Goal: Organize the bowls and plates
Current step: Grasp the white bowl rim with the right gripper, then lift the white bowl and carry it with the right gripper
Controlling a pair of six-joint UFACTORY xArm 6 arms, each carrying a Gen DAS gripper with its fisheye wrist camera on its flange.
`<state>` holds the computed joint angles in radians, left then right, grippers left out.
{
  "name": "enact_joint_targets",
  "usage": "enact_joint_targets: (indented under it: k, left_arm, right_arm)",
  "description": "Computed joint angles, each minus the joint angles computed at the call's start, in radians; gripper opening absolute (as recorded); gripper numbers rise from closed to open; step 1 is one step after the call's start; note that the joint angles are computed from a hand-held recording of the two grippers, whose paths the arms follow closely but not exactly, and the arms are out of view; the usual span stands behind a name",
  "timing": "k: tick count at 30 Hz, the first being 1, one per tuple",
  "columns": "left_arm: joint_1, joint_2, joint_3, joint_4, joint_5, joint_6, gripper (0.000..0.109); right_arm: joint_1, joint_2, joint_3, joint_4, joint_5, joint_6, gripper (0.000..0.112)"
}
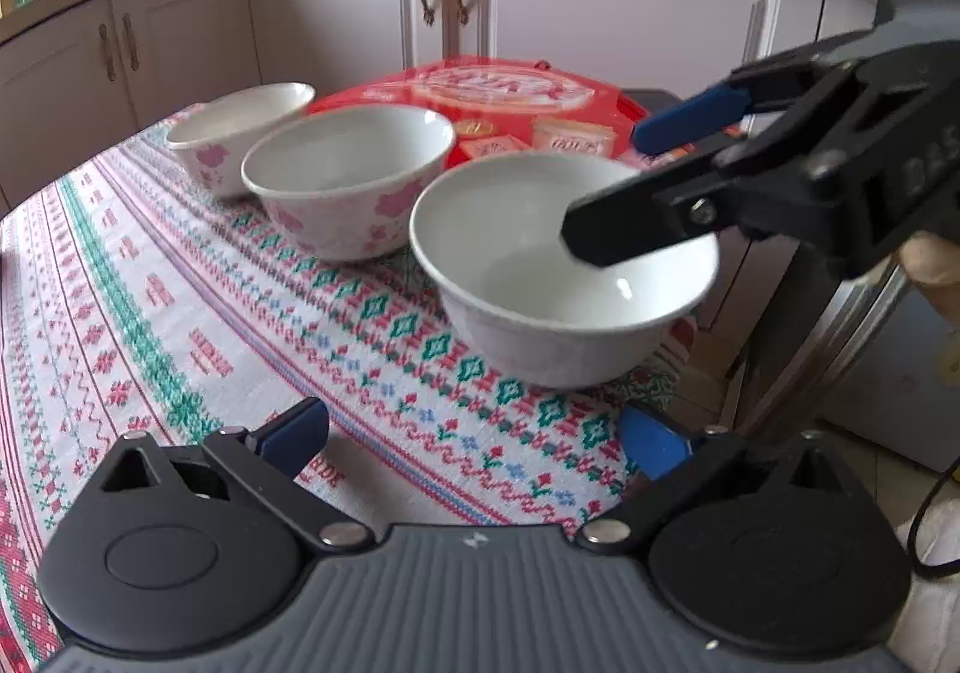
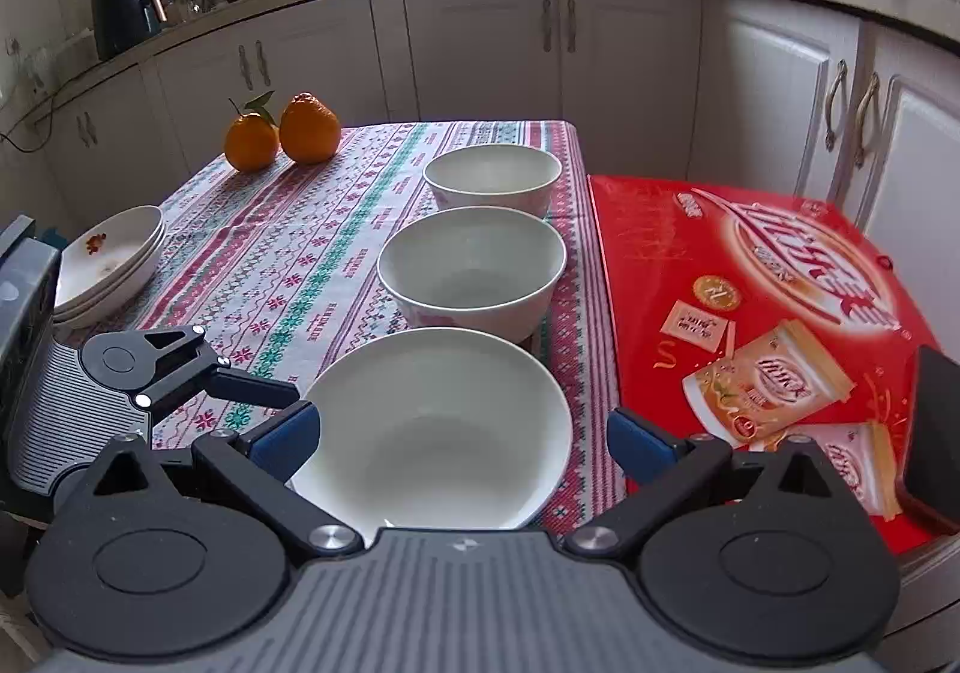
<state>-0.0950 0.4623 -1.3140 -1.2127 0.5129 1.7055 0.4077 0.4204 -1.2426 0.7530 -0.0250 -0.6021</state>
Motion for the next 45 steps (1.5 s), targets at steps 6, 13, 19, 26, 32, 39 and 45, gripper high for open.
enact_joint_targets:
  k: [6,13,19,26,32,39,45]
  left_arm:
    - [-0.003,-0.023,0.007,-0.092,0.053,0.106,0.102]
    - [-0.013,-0.02,0.002,-0.128,0.072,0.129,0.097]
    - [0.0,-0.021,-0.004,-0.148,0.102,0.137,0.083]
    - [0.002,-0.027,0.007,-0.156,0.106,0.143,0.081]
    - [0.008,-0.04,0.021,-0.161,0.116,0.147,0.081]
    - [0.016,-0.042,0.015,-0.125,0.126,0.13,0.081]
    - [0.04,-0.075,0.043,-0.089,0.123,0.12,0.081]
  right_arm:
    - [-0.023,0.011,-0.058,0.254,0.102,-0.217,0.103]
    - [-0.067,0.035,-0.106,0.278,0.222,-0.205,0.092]
    - [-0.084,0.042,-0.131,0.296,0.261,-0.217,0.083]
    - [-0.095,0.054,-0.148,0.263,0.291,-0.178,0.074]
    - [-0.103,0.058,-0.159,0.278,0.319,-0.178,0.07]
    - [-0.103,0.052,-0.159,0.261,0.333,-0.151,0.07]
    - [-0.082,0.056,-0.177,0.218,0.346,-0.119,0.07]
